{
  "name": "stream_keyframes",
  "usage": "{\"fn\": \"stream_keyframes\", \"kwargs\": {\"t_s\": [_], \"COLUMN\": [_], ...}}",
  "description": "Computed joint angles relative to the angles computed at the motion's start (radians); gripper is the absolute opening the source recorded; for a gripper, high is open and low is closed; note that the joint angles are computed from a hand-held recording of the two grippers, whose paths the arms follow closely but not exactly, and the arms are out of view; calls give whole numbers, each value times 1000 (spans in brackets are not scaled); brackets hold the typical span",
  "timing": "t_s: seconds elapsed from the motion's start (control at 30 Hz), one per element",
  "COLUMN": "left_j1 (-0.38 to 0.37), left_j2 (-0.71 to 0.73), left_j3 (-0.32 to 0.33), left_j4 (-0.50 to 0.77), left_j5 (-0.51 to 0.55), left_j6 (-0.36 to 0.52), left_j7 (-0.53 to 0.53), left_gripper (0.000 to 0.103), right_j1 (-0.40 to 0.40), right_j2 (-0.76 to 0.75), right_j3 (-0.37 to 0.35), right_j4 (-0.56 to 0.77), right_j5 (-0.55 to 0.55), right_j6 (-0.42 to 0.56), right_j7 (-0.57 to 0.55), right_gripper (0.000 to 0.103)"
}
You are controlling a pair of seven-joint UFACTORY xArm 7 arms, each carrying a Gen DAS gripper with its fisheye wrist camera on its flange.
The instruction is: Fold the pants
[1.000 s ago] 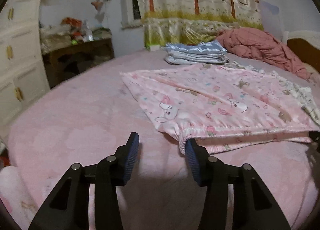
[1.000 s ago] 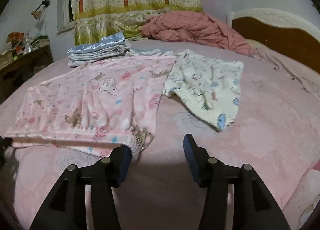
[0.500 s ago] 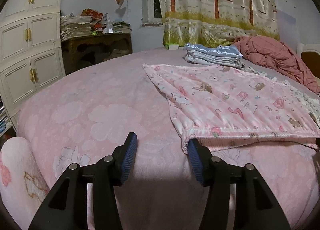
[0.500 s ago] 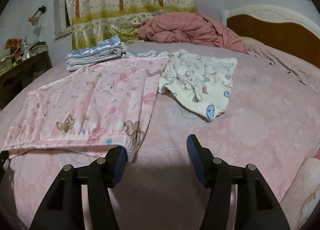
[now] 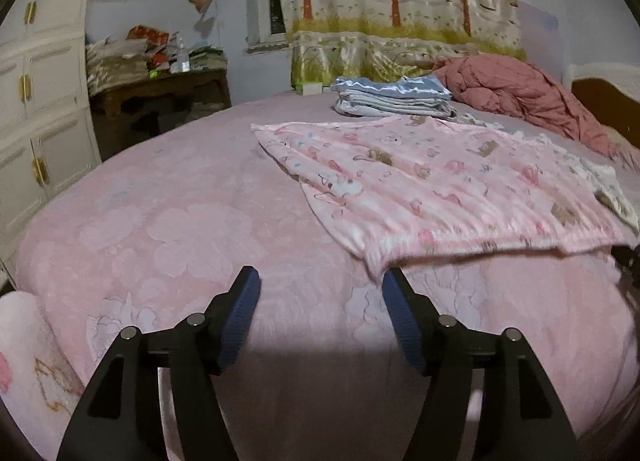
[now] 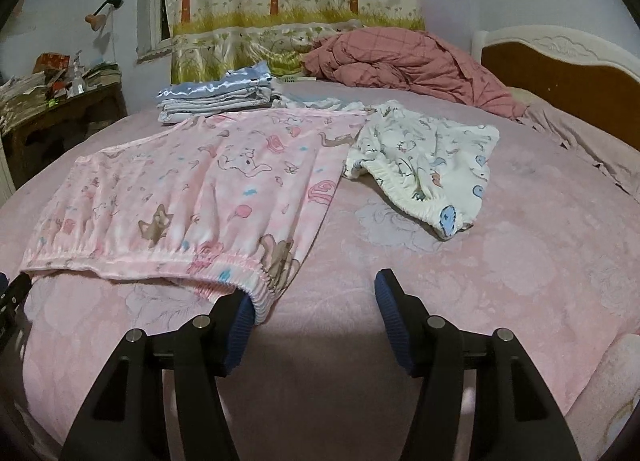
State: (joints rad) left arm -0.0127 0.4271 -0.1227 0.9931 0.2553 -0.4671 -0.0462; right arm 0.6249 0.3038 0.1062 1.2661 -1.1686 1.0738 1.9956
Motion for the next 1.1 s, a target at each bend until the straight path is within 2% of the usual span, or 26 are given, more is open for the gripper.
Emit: {"fn": "stream_keyframes", "kwargs": {"t_s": [0.1, 0.23, 0.3, 0.43, 0.63, 0.73, 0.83, 1.0, 1.1], "left_j1": [12, 141, 171, 169, 113, 101, 113, 111, 144], "left_j2": [-5, -4, -5, -21, -51, -63, -67, -68, -55], "left_j3": [-2, -86, -100, -74, -8, 8, 15, 37, 28], "left_j4": [-21, -17, -12, -19, -29, -25, -12, -3, 16], "left_j5": [29, 205, 263, 306, 274, 267, 286, 264, 324], "left_j6": [-37, -36, -45, -95, -159, -172, -183, -201, -196], "left_j7": [10, -115, -167, -217, -208, -205, -227, -226, -273], "left_gripper": [67, 68, 68, 68, 72, 76, 87, 98, 102], "right_j1": [11, 17, 17, 23, 35, 46, 48, 60, 66], "right_j2": [-18, -38, -52, -66, -64, -65, -71, -40, -20], "right_j3": [3, 17, 24, 39, 53, 56, 60, 60, 50], "right_j4": [-29, -58, -74, -75, -39, -30, -33, 25, 64], "right_j5": [-42, -77, -99, -133, -173, -196, -229, -267, -282], "right_j6": [-6, -6, -10, 19, 76, 99, 91, 98, 79], "right_j7": [46, 90, 114, 132, 111, 106, 105, -1, -43], "right_gripper": [60, 61, 61, 61, 60, 61, 61, 61, 61]}}
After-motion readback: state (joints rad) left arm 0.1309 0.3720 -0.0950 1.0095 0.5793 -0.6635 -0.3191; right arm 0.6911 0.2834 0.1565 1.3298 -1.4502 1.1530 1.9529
